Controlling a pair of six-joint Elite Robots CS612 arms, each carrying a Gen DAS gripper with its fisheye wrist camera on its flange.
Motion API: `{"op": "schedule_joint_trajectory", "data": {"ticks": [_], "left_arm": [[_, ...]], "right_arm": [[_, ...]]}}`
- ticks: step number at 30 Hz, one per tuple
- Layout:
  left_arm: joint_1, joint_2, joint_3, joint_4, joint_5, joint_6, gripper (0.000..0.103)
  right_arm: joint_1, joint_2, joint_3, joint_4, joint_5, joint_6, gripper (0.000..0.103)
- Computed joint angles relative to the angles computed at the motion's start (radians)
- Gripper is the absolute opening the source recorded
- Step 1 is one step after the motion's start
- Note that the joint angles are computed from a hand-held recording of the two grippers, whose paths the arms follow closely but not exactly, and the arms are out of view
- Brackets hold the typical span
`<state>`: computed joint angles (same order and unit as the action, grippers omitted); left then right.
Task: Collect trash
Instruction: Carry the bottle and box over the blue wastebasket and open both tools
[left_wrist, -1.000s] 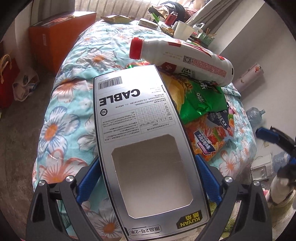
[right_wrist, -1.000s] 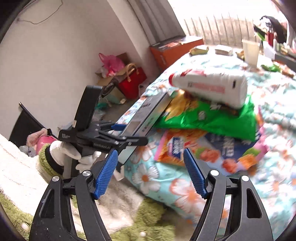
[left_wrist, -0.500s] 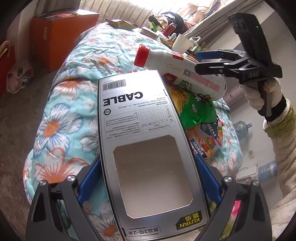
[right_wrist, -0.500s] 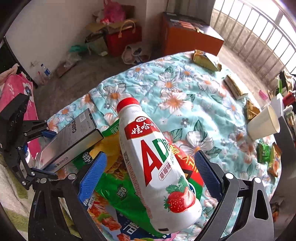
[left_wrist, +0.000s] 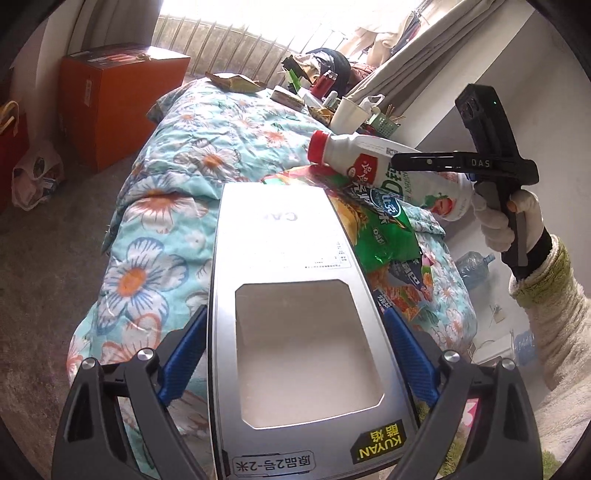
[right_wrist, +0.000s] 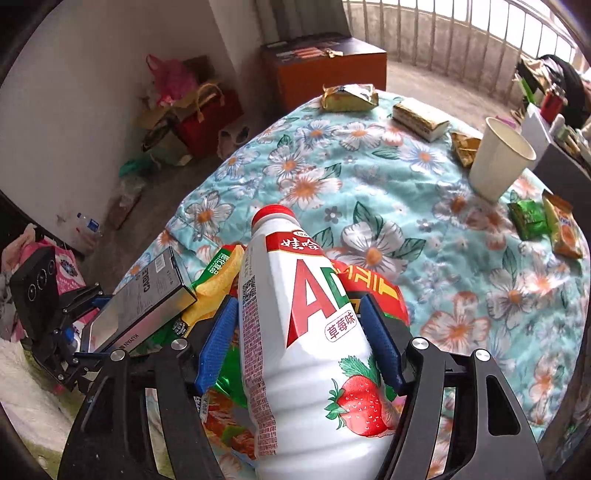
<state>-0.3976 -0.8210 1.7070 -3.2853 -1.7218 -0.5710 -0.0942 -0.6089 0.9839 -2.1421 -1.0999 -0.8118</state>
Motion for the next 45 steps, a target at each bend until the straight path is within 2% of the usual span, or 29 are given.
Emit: {"op": "schedule_joint_trajectory", "data": {"ticks": [2, 6, 8, 9, 11, 13, 16, 19, 22, 27, 29, 31, 35, 37, 41, 45], "left_arm": [[-0.001, -0.007, 0.008, -0.017, 0.013, 0.002, 0.090], [-0.002, -0.017, 0.012, -0.022, 0.013, -0.015, 0.089], [-0.001, -0.018, 0.012, -0.042, -0.014, -0.028, 0.089], [-0.002, -0.019, 0.012, -0.052, -0.021, -0.036, 0.089], [-0.002, -0.020, 0.009, -0.060, -0.042, -0.054, 0.089], [0.000, -0.018, 0.005, -0.077, -0.067, -0.074, 0.089], [0.005, -0.013, -0.010, -0.094, -0.111, -0.099, 0.089], [0.001, -0.013, -0.036, -0.087, -0.127, -0.091, 0.089], [-0.008, -0.010, -0.067, -0.094, -0.148, -0.069, 0.089], [-0.025, 0.011, -0.141, -0.095, -0.215, -0.043, 0.089], [-0.033, 0.025, -0.178, -0.078, -0.243, -0.026, 0.089], [-0.040, 0.044, -0.221, -0.058, -0.284, -0.014, 0.089], [-0.062, 0.083, -0.324, 0.028, -0.356, 0.029, 0.089], [-0.074, 0.104, -0.378, 0.074, -0.383, 0.059, 0.089], [-0.103, 0.169, -0.522, 0.184, -0.435, 0.117, 0.089], [-0.143, 0.246, -0.692, 0.326, -0.465, 0.198, 0.089]], "right_arm": [[-0.032, -0.027, 0.057, -0.071, 0.081, 0.092, 0.061], [-0.086, -0.075, 0.181, -0.201, 0.162, 0.263, 0.060], [-0.118, -0.095, 0.254, -0.285, 0.219, 0.346, 0.059], [-0.135, -0.109, 0.300, -0.350, 0.233, 0.398, 0.058], [-0.158, -0.132, 0.389, -0.510, 0.207, 0.498, 0.057], [-0.178, -0.145, 0.447, -0.591, 0.187, 0.577, 0.057], [-0.185, -0.149, 0.480, -0.581, 0.120, 0.616, 0.057], [-0.183, -0.137, 0.468, -0.524, 0.104, 0.619, 0.058], [-0.171, -0.130, 0.455, -0.526, 0.075, 0.604, 0.058], [-0.177, -0.114, 0.445, -0.519, 0.109, 0.620, 0.056], [-0.194, -0.116, 0.459, -0.536, 0.163, 0.668, 0.056], [-0.222, -0.118, 0.486, -0.599, 0.243, 0.754, 0.055], [-0.295, -0.111, 0.544, -0.810, 0.414, 0.978, 0.055], [-0.328, -0.107, 0.563, -0.905, 0.462, 1.068, 0.055], [-0.383, -0.099, 0.584, -1.086, 0.466, 1.243, 0.055], [-0.442, -0.085, 0.606, -1.267, 0.412, 1.437, 0.056]]}}
